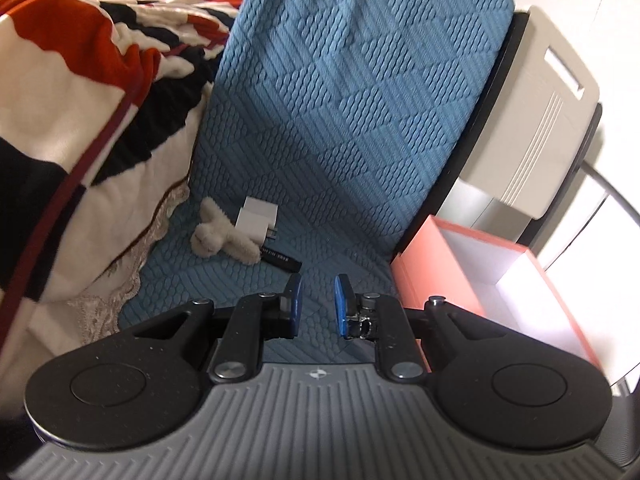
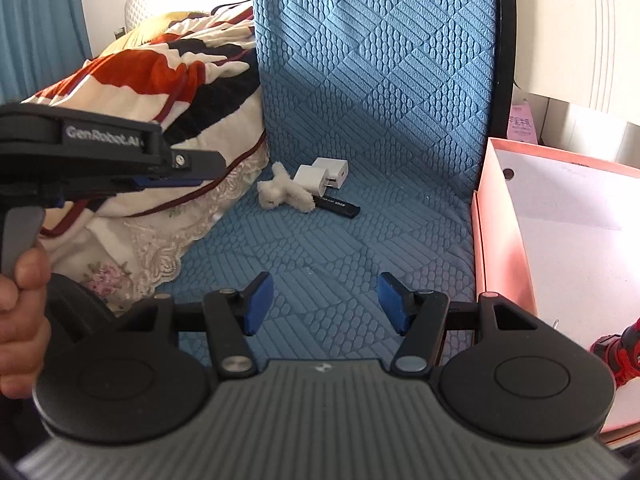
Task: Organize rigid objects
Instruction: 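Move both open grippers back from the box toward the remaining items on the cushion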
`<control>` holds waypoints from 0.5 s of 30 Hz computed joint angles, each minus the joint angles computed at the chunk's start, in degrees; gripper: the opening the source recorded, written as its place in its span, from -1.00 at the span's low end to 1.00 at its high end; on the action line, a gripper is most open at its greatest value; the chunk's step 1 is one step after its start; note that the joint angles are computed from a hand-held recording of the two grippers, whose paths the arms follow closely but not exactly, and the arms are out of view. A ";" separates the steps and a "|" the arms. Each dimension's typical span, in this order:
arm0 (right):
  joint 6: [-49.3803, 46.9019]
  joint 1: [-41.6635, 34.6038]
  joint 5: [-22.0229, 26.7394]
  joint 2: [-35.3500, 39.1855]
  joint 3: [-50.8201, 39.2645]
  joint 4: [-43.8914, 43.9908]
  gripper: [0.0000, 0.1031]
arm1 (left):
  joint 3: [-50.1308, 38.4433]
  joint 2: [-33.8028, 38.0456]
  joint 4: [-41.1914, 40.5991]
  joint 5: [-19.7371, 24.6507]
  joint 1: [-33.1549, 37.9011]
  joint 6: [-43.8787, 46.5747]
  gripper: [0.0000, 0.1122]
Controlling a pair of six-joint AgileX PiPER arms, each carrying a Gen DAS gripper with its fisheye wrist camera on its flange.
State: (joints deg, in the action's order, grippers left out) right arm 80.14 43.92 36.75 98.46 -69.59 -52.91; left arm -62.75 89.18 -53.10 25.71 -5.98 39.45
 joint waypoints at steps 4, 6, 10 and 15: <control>-0.02 -1.85 -1.99 1.57 -0.64 -0.57 0.18 | -3.20 4.21 1.31 -0.65 -1.19 -0.62 -0.64; -0.04 -2.91 -3.40 2.25 -0.84 -0.86 0.18 | -6.20 6.74 2.85 1.28 -1.29 -2.09 -0.64; -0.72 -4.49 -4.32 3.37 -1.92 -0.44 0.18 | -11.75 11.41 4.75 3.67 -1.33 -4.98 -0.64; -1.83 -6.95 -7.05 5.20 -3.23 0.97 0.18 | -18.93 17.57 11.58 4.41 -1.97 -11.00 -0.64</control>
